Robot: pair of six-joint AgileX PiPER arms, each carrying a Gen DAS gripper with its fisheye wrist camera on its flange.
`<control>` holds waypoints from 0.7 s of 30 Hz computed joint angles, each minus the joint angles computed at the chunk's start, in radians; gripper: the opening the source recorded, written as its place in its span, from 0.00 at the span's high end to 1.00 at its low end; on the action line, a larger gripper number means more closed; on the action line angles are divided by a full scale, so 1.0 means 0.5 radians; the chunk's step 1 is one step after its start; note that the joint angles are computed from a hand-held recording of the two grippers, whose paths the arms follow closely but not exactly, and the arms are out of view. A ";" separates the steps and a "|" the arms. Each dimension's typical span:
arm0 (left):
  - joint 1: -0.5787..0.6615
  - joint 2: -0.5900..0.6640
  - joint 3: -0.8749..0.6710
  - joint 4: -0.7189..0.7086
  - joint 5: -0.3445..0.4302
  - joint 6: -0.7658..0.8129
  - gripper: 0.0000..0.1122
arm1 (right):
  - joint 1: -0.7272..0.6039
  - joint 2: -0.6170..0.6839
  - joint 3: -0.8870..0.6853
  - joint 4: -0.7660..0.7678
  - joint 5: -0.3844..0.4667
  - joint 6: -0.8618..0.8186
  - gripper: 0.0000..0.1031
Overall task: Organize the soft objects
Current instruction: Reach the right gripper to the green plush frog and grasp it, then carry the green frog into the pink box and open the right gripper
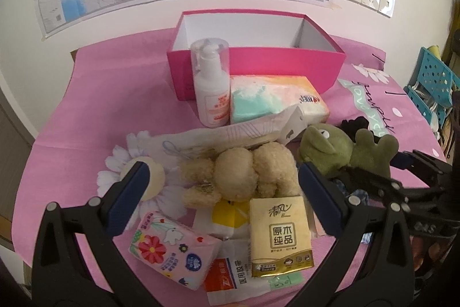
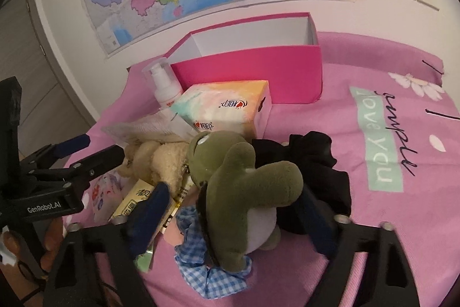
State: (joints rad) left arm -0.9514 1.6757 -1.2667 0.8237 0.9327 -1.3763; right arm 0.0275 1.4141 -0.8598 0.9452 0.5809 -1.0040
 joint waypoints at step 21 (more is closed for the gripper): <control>0.358 -0.046 -0.233 -1.003 -0.783 1.443 0.32 | -0.465 0.114 -0.317 0.459 0.848 -0.494 0.57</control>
State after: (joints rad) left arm -0.7722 1.6527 -1.3832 0.3223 0.5412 -0.6546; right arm -0.2048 1.4709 -1.0185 1.1748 1.0050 -1.2507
